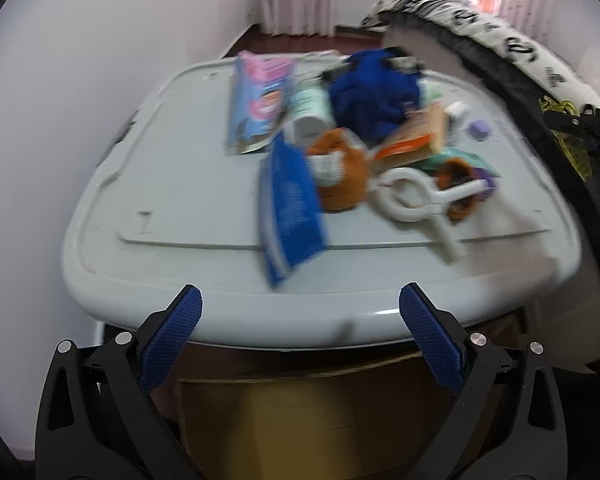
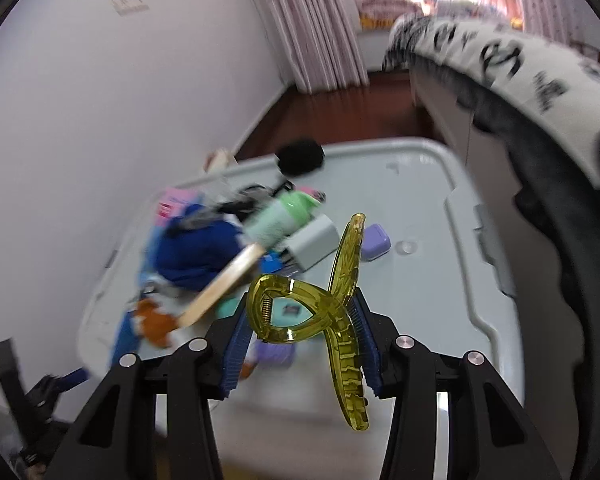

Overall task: Collect trash
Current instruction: 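Grasp the yellow hair claw with the right tool, then grasp the white clothespin with the left tool while the right tool carries the hair claw to the cardboard box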

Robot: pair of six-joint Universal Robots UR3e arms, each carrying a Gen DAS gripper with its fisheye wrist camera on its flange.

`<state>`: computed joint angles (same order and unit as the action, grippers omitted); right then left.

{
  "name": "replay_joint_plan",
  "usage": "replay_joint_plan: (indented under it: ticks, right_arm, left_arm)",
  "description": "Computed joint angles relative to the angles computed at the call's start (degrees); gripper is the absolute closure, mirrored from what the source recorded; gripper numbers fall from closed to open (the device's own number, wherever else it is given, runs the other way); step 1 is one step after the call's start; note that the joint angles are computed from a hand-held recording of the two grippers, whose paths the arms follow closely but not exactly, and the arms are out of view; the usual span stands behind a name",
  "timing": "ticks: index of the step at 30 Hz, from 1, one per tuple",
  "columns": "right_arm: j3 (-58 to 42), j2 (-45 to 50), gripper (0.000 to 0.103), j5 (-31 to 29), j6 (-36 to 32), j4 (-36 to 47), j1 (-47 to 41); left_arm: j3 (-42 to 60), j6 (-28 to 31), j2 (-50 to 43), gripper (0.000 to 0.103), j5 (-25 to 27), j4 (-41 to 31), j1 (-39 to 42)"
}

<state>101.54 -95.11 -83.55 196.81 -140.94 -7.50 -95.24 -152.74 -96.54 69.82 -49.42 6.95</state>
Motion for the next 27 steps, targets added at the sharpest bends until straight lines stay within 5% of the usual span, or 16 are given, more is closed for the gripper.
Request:
replay_joint_plan:
  ticks: [6, 12, 17, 22, 23, 25, 27]
  right_arm:
    - [7.58, -8.97, 0.056, 1.75, 2.08, -0.16, 1.27]
    - [11.47, -13.22, 0.056, 3.80, 1.08, 2.07, -3.02]
    - [13.80, -16.00, 0.055, 7.38, 0.14, 3.88, -7.13]
    - [13.46, -15.49, 0.055, 9.85, 0.16, 3.55, -8.55]
    - [13.43, -15.20, 0.055, 10.62, 0.49, 3.03, -8.72]
    - [12.93, -14.51, 0.055, 11.03, 0.60, 2.70, -8.65]
    - [12.24, -13.56, 0.055, 10.60, 0.79, 2.31, -7.92]
  left_arm:
    - [-9.05, -0.92, 3.53, 0.006, -0.73, 12.54, -7.21]
    - [1.82, -11.36, -10.64, 0.006, 3.53, 14.62, -15.07]
    - [6.14, -14.92, -18.87, 0.006, 5.71, 22.37, -15.25]
    - [14.11, -14.85, -25.01, 0.006, 8.09, 21.24, -17.19]
    - [14.58, -14.98, -25.67, 0.011, 8.59, 21.82, -17.34]
    - [12.64, -13.56, -25.63, 0.039, 7.70, 25.73, -17.05]
    - [13.09, -12.03, -25.60, 0.041, 6.44, 24.90, -16.58]
